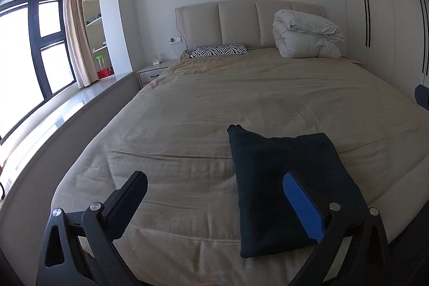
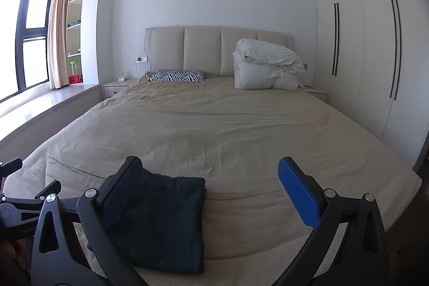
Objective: Fold small clothes
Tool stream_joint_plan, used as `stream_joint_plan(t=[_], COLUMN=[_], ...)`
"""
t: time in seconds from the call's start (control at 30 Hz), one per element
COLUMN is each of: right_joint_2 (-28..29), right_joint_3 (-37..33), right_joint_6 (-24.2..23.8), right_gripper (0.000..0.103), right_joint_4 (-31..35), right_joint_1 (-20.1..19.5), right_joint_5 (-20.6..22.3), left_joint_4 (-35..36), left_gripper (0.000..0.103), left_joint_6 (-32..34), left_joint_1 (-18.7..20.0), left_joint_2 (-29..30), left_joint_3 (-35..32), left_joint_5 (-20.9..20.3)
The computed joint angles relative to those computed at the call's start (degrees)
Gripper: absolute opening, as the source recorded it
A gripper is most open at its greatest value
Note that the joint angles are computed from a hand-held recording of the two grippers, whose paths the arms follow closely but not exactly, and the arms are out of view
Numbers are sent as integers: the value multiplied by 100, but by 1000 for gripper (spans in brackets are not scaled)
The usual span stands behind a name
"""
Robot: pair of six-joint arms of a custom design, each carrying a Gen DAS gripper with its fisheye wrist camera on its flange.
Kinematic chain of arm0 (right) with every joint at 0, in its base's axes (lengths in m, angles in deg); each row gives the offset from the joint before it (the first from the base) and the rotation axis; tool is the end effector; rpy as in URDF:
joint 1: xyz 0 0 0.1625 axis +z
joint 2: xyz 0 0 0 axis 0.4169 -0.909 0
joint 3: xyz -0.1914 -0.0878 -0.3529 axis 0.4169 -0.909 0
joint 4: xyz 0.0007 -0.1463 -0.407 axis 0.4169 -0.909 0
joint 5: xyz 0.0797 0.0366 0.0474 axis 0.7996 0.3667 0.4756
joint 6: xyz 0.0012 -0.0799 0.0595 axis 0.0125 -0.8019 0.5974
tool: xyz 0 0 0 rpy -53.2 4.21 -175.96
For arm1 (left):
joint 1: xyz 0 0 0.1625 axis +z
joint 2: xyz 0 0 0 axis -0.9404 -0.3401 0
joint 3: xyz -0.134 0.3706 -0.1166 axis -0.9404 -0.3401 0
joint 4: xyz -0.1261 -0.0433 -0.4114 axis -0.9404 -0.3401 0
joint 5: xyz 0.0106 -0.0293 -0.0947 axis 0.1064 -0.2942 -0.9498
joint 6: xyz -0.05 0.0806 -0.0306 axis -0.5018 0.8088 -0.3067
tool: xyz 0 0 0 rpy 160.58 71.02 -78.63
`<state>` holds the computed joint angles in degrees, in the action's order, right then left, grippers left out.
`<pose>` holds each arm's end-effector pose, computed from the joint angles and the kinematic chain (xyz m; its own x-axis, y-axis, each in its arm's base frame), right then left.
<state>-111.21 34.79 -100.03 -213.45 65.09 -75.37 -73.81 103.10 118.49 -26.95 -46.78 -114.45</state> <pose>0.0826 -0.7646 0.5351 -0.6628 0.2568 0.7034 -0.5783 0.4212 -0.6987 -0.4469 -0.8252 0.1421 -0.6078 0.1630 -0.7772 0.7078 0.5550 -0.4371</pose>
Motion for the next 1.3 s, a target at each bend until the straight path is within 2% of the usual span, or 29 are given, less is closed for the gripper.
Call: stream_joint_plan(t=[0.1,0.2,0.27,0.37,0.5,0.6,0.8,1.3], right_joint_2=[100,128,129,173,204,241,271,460], right_joint_3=[-93,-45,32,62,52,-43,-43,-189], right_joint_6=[227,476,616,750,902,989,958,1235], right_gripper=[103,103,103,103,103,103,103,103], right_joint_4=[381,675,811,944,1061,1224,1348,1863], right_joint_1=[-65,-128,-162,-229,-276,-304,-283,-346], right_joint_5=[-309,-484,-573,-628,-638,-610,-692,-931], left_joint_4=[490,1308,1512,1539,1924,2042,2337,2585], left_gripper=[103,103,103,103,103,103,103,103], left_joint_6=[-425,-1261,-1559,-1528,-1811,-1856,-2081,-2221], left_joint_1=[41,138,184,188,253,266,320,406], left_joint_2=[-110,-239,-289,-262,-249,-231,-210,-165], left_joint_3=[236,215,220,199,42,10,-71,-178], left_joint_5=[39,-304,-476,-320,-494,-448,-544,-512])
